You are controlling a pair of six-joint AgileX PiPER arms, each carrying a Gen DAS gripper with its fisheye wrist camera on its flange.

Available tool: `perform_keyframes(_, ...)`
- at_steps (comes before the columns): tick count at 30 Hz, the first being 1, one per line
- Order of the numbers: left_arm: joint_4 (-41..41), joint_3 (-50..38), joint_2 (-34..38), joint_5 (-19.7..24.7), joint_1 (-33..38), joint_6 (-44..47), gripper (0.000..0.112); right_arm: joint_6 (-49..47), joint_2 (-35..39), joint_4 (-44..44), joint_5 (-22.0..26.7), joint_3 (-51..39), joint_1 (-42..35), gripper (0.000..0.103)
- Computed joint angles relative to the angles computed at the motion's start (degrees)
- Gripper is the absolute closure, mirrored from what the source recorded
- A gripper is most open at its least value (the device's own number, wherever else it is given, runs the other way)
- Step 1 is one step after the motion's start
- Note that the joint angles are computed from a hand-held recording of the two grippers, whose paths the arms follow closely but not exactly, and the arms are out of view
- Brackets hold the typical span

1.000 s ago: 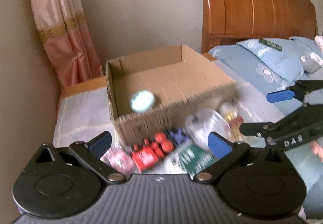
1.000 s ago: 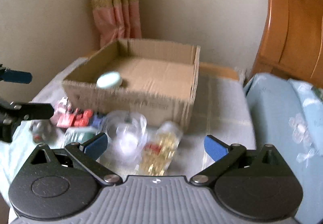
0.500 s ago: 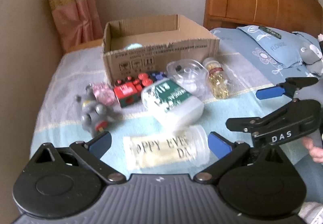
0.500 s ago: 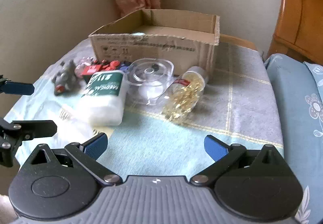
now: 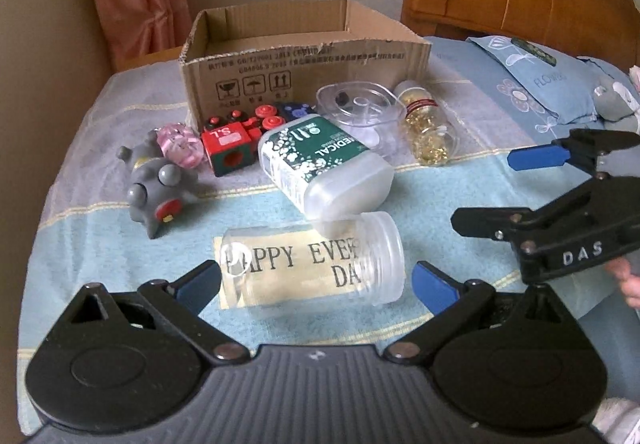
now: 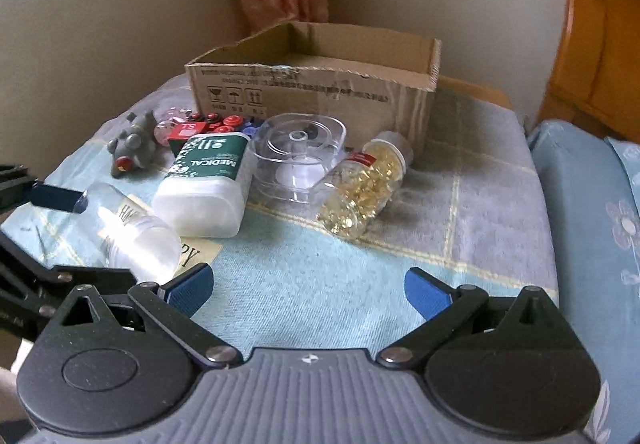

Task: Organize rigid objects
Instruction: 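Reach right tool to the gold capsule bottle while left tool reaches the clear labelled jar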

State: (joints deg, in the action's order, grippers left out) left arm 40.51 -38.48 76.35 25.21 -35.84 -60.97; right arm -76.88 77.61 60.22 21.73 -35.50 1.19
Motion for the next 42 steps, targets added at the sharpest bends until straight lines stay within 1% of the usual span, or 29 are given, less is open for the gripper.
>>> perform_keyframes(5,1.7,-0.8,2.6,0.4,0.8,-2.5,0.011,-15.8,4.1,9.1,-1.1,-0.9,-1.2,0.000)
perform_keyframes(12,-1.3,-0.9,3.2,0.4,4.5,0.4,0.011,-25.4,11.5,12.4,3.4,-5.9,-5.7,0.000)
perform_keyframes(15,-5.7,-0.8,3.4,-1.4,7.1,4.7,0.011,-24.4,14.5,10.6,5.7,-10.0,-6.7,0.000)
perform_keyframes(17,-7.7,-0.8,3.5,-1.9,7.8,6.5,0.011,-23.3,16.1,8.3,8.0,-13.1,-7.2,0.000)
perform_keyframes(20,-8.6,-1.2,3.7,-1.5,7.8,7.3,0.011,-22.3,18.8,4.6,12.1,-18.7,-7.6,0.000)
perform_keyframes(23,-9.0,-1.2,3.6,-1.1,7.6,7.0,0.011,-18.6,21.6,-0.9,15.7,-24.9,-7.1,0.000)
perform_keyframes(28,-10.8,-1.8,4.0,-0.9,8.1,8.2,0.011,-14.6,26.0,-6.8,20.6,-33.0,-6.7,0.000)
perform_keyframes(31,-11.1,-2.1,4.4,-0.5,8.1,8.1,0.011,-13.7,27.7,-8.6,23.2,-36.0,-6.7,0.000)
perform_keyframes(36,-12.8,-2.7,5.0,-0.3,8.4,9.4,0.011,-11.2,29.5,-11.7,25.2,-38.8,-6.1,0.000)
perform_keyframes(39,-12.7,-3.2,5.4,0.1,8.3,9.5,0.011,-10.7,29.0,-12.6,25.9,-38.4,-6.5,0.000)
perform_keyframes(42,-12.1,-3.7,5.8,0.7,8.0,9.2,0.011,-9.6,27.9,-13.7,28.1,-37.6,-7.4,0.000)
